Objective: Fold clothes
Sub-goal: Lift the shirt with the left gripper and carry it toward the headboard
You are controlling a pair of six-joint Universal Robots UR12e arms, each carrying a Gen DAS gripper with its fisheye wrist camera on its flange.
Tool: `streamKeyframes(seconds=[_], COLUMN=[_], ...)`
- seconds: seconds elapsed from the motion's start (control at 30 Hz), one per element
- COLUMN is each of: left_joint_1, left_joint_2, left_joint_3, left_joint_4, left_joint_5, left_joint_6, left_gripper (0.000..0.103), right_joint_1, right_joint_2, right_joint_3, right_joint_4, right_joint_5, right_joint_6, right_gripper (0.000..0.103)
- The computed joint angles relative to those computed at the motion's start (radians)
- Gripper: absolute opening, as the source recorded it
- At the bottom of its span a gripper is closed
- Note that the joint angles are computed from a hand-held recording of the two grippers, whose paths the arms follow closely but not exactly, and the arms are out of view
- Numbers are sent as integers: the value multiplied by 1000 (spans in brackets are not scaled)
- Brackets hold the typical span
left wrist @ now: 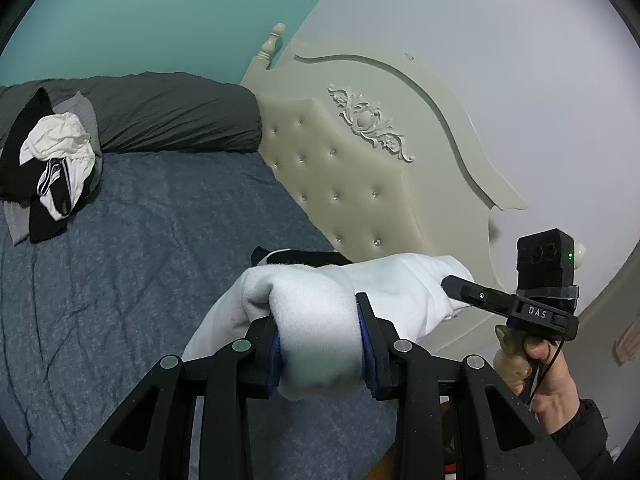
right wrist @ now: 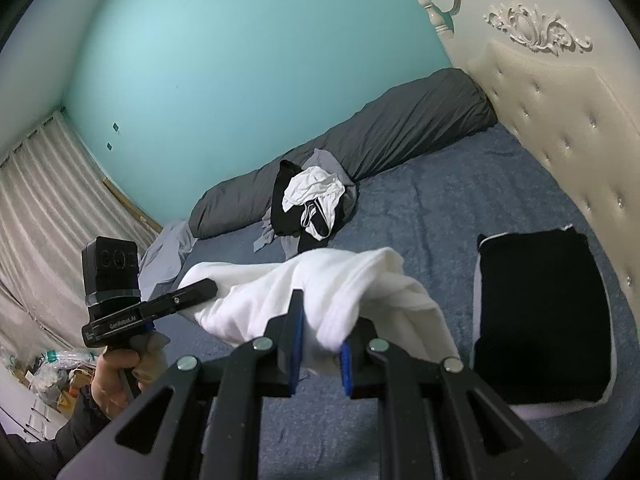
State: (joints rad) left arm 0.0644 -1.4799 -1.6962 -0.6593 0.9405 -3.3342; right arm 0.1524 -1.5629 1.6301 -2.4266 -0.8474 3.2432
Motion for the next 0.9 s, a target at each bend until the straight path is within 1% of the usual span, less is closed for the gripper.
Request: streamKeyframes(seconds=[0.13,0.3,0.5,0.6,0.73,0.83,0.9], left_joint_1=[-24,-50,-87,-107,-138,-156,-168], left_joint_2=[-39,-100,-215,-277,-361,-412,-437], left_joint_3=[56,151,305,382,476,528,551], left_joint_4=[-7,-25,-28,-41,-38,-36,-38], left_joint_5=[31,66,105,119,144,145,149], left_joint_6=[-4,-5,-31,-36,-46,-51,-43], left_gripper=[34,34,34,34,34,34,34], right_joint_1=[-20,-45,-75,-92,-114,-130,-139], right_joint_2=[24,75,151,189,240,271,278], right_joint_3=[-32,-96,-191,-237,-297,-326,-333], right_joint_4=[15,-10,-43,-44,-47,-61,-58], right_joint_5=[24,55,63,50,27,8,-10], right_joint_6=[-22,-15,3,-7,-16,-34,-53], right_gripper=[14,14,14,14,14,14,14])
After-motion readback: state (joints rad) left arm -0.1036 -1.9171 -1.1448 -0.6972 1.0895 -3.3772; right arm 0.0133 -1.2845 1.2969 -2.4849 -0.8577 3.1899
